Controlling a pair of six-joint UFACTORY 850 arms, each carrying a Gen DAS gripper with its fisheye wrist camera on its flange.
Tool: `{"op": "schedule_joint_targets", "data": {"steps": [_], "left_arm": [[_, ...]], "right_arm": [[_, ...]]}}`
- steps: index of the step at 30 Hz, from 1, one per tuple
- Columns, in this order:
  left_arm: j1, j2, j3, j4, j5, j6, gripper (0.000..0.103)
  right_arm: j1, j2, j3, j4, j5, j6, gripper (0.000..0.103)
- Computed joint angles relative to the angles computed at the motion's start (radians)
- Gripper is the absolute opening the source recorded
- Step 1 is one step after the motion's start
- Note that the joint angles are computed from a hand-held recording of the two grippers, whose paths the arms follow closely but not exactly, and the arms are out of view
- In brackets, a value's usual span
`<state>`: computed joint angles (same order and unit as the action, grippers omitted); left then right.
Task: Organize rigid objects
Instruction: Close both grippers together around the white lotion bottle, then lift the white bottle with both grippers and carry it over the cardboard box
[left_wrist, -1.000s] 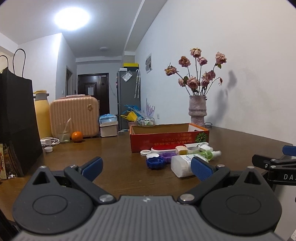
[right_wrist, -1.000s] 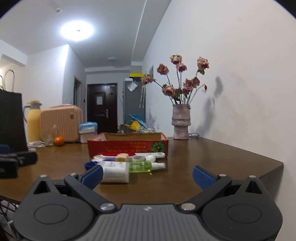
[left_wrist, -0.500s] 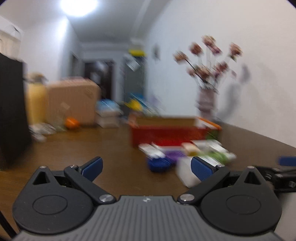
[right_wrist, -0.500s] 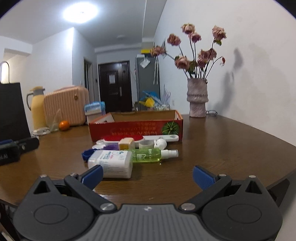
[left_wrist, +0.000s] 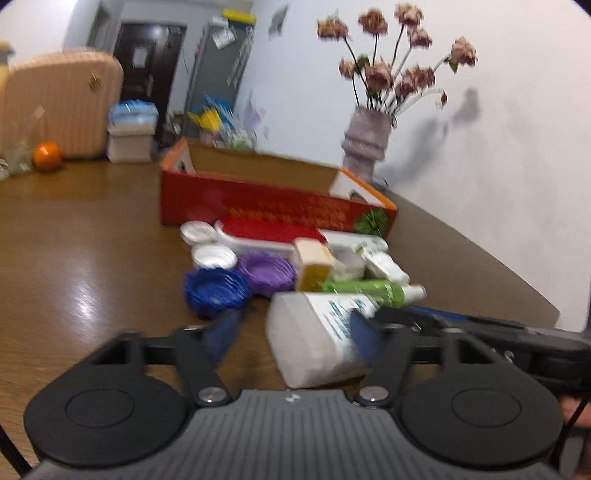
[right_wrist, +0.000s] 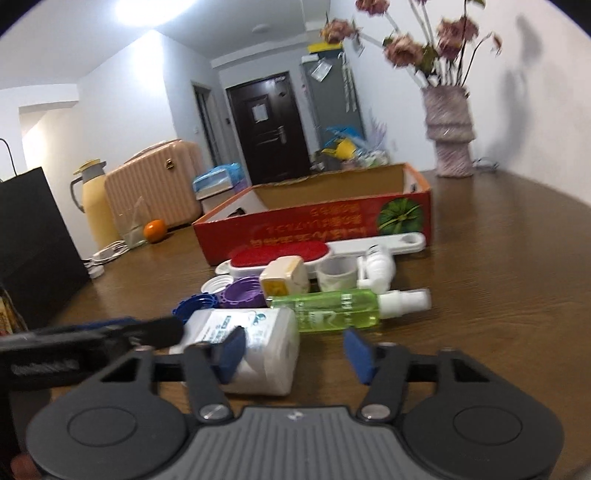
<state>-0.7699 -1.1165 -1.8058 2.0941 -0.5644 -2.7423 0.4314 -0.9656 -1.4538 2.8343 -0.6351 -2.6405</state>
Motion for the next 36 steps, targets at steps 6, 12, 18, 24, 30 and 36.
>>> {"op": "schedule_joint_targets", "data": {"steps": [6, 12, 18, 24, 30, 36], "left_arm": [[0.019, -0.001, 0.008, 0.168, 0.047, -0.186, 0.041], [-0.004, 0.032, 0.073, 0.156, -0.013, -0.236, 0.033], [-0.046, 0.114, 0.218, 0.206, -0.171, -0.319, 0.033], [-0.104, 0.181, 0.315, 0.213, -0.319, -0.282, 0.033], [-0.129, 0.201, 0.335, 0.217, -0.361, -0.28, 0.033], [-0.105, 0.181, 0.261, 0.218, -0.349, -0.229, 0.033]], "right_arm": [[-0.02, -0.034, -0.055, -0.192, -0.017, 0.224, 0.027], [-0.015, 0.004, -0.009, -0.212, -0.004, 0.246, 0.022], [0.011, 0.098, 0.169, -0.098, -0.15, 0.13, 0.017], [0.048, 0.202, 0.34, 0.047, -0.318, -0.008, 0.017], [0.054, 0.261, 0.413, 0.086, -0.384, -0.082, 0.017], [0.047, 0.261, 0.368, 0.104, -0.371, -0.138, 0.017]]}}
